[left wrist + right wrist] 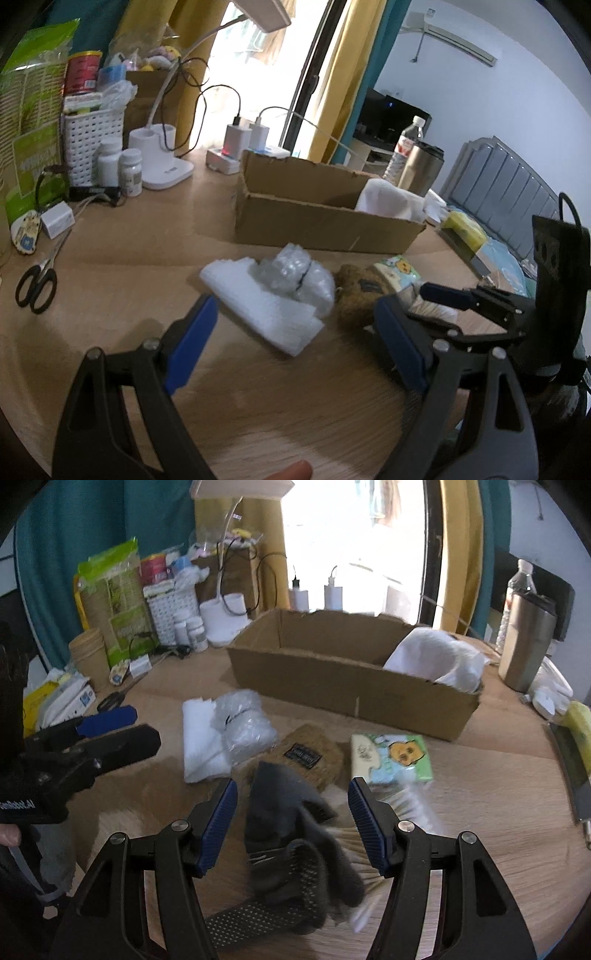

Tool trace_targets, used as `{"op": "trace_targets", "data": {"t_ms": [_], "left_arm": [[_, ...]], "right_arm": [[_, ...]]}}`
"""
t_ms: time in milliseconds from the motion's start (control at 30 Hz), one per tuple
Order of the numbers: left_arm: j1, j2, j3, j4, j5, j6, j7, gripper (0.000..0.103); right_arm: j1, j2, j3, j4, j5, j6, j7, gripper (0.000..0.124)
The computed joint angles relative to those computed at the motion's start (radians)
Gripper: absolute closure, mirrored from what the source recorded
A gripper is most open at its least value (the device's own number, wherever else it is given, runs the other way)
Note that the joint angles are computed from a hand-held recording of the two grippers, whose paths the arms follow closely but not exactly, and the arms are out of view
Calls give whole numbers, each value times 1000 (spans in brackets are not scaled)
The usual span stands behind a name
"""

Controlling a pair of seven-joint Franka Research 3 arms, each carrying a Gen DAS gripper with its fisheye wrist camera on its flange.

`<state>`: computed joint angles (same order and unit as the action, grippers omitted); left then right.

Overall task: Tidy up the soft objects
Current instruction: 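Lower the right tool onto the grey glove and grasp it, then grasp the white foam sheet with the left tool while the right tool holds the glove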

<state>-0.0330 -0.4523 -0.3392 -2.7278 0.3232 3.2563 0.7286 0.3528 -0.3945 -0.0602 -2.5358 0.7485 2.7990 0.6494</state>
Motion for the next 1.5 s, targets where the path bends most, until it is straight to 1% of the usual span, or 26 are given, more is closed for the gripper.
{"op": "trace_targets", "data": {"t_ms": [167, 267, 333, 433, 567, 633, 767, 833, 867, 933, 1000, 1067, 1167, 1233, 1367, 1433, 1500], "left_arm": [[-7, 0, 10, -9, -1, -5, -2, 15], [-8, 2, 13, -11, -1, -8, -3, 15], [-8, 7, 13, -8, 0, -14, -3, 15], [2, 14, 3, 0, 6, -32, -5, 15], [15, 33, -8, 22, 28, -67, -3, 15], [38, 45, -26, 40, 50, -89, -5, 15], [55, 85, -28, 84, 103, -123, 1, 15], [86, 105, -45, 113, 148, -139, 2, 15], [85, 115, -39, 127, 166, -151, 7, 15], [62, 145, -9, 155, 192, -171, 37, 15], [9, 173, 41, 179, 194, -201, 96, 15], [-74, 202, 112, 201, 156, -236, 209, 15], [-125, 225, 151, 220, 108, -268, 310, 15], [-174, 243, 188, 233, 29, -286, 405, 15], [-190, 270, 187, 262, -39, -329, 502, 15], [-183, 272, 175, 263, -45, -325, 513, 15], [-186, 274, 176, 263, -69, -322, 534, 16]], "right_arm": [[-6, 12, 16, -3, -30, -19, 6, 61], [-7, 19, 23, -4, -46, -19, 3, 69], [-9, 29, 28, -4, -59, -17, 4, 83], [1, 41, 15, 3, -48, -28, -20, 91], [8, 40, 5, 8, -17, -38, -59, 95], [10, 36, -2, 11, 7, -42, -79, 97], [19, 22, -32, 26, 95, -53, -140, 97], [19, 22, -43, 38, 140, -58, -173, 97], [15, 23, -45, 43, 156, -59, -184, 97], [5, 27, -45, 54, 181, -66, -197, 97], [-2, 32, -46, 65, 211, -69, -215, 97], [-12, 34, -42, 72, 233, -66, -222, 97], [-17, 44, -41, 86, 281, -52, -239, 97], [-25, 52, -44, 95, 308, -53, -250, 97], [-42, 61, -39, 104, 332, -61, -265, 97], [-50, 63, -34, 105, 335, -65, -268, 97], [-55, 63, -30, 106, 340, -67, -269, 97]]}}
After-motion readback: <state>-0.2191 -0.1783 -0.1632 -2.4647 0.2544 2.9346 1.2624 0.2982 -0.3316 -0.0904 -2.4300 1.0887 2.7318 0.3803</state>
